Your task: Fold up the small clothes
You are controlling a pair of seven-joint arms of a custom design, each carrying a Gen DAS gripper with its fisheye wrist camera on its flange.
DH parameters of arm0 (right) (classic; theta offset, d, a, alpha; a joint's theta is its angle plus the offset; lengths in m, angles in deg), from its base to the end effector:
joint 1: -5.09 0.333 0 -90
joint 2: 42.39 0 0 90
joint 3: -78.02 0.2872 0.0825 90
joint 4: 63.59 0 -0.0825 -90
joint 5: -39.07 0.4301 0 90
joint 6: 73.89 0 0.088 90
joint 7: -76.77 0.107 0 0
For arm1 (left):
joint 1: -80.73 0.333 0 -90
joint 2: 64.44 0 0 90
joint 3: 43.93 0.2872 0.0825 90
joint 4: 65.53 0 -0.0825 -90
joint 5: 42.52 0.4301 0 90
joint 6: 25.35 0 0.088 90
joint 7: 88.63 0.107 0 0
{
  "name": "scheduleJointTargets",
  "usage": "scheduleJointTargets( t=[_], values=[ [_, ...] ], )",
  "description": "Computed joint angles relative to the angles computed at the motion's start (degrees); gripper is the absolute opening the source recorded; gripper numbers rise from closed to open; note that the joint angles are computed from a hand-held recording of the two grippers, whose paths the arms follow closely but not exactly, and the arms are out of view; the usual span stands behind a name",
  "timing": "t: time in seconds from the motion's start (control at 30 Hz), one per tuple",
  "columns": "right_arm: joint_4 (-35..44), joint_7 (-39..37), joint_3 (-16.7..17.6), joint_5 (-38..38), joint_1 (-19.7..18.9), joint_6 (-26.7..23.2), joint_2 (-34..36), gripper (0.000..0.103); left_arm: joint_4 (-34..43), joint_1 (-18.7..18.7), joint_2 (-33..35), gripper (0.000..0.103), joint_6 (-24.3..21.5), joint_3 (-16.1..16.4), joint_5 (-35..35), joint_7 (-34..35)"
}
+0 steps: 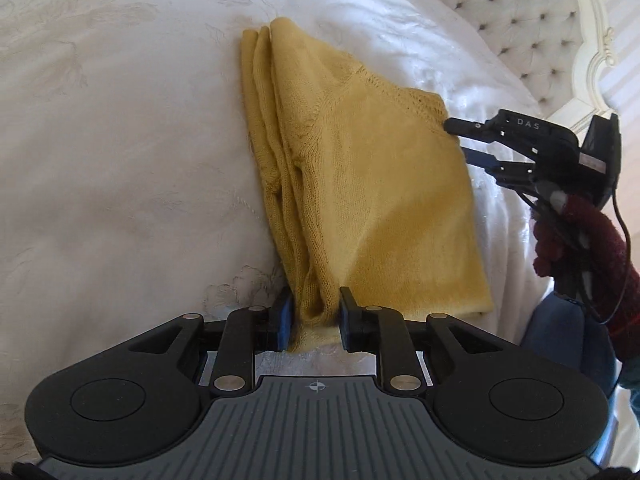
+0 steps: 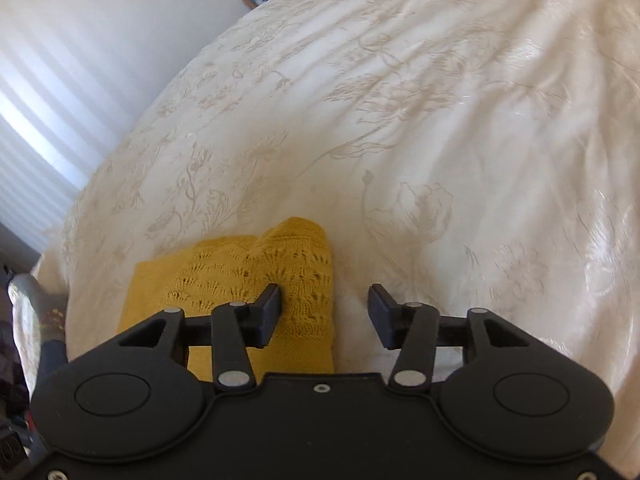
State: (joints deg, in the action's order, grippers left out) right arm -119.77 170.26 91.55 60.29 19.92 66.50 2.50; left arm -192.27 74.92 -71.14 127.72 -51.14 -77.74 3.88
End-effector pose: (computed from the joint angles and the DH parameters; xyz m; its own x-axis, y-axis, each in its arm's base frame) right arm 0.7669 0.3265 0.4596 0.2465 -0.8067 -0.5371 -0.8586 0.0753 -0.5071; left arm 0.5800 -0.1174 0.4372 0.0594 -0.8815 0.4685 -0.8552 -0.2870 -0.4315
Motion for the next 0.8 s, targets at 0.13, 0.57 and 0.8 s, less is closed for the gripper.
scheduleJointTargets(
  t=[0.13, 0.57, 0.8],
  values=[
    [-9.29, -3.11, 1.48, 2.33, -1.64, 7.36, -5.80, 0.058, 0.75, 1.00, -0.80, 0.023, 4.19, -0.75, 8.14, -2.29],
    [-22.57, -14.52, 5.19, 5.25, -3.39, 18.64, -13.75, 0.059, 19.29, 0.15, 15.98, 0.035, 8.28, 0.55, 33.96, -24.72],
    [-23.39, -18.44, 5.87, 6.04, -3.47, 19.49, -14.10, 0.060, 20.89, -3.90, 17.38, 0.035, 5.04, 5.11, 52.73, -38.08]
  ],
)
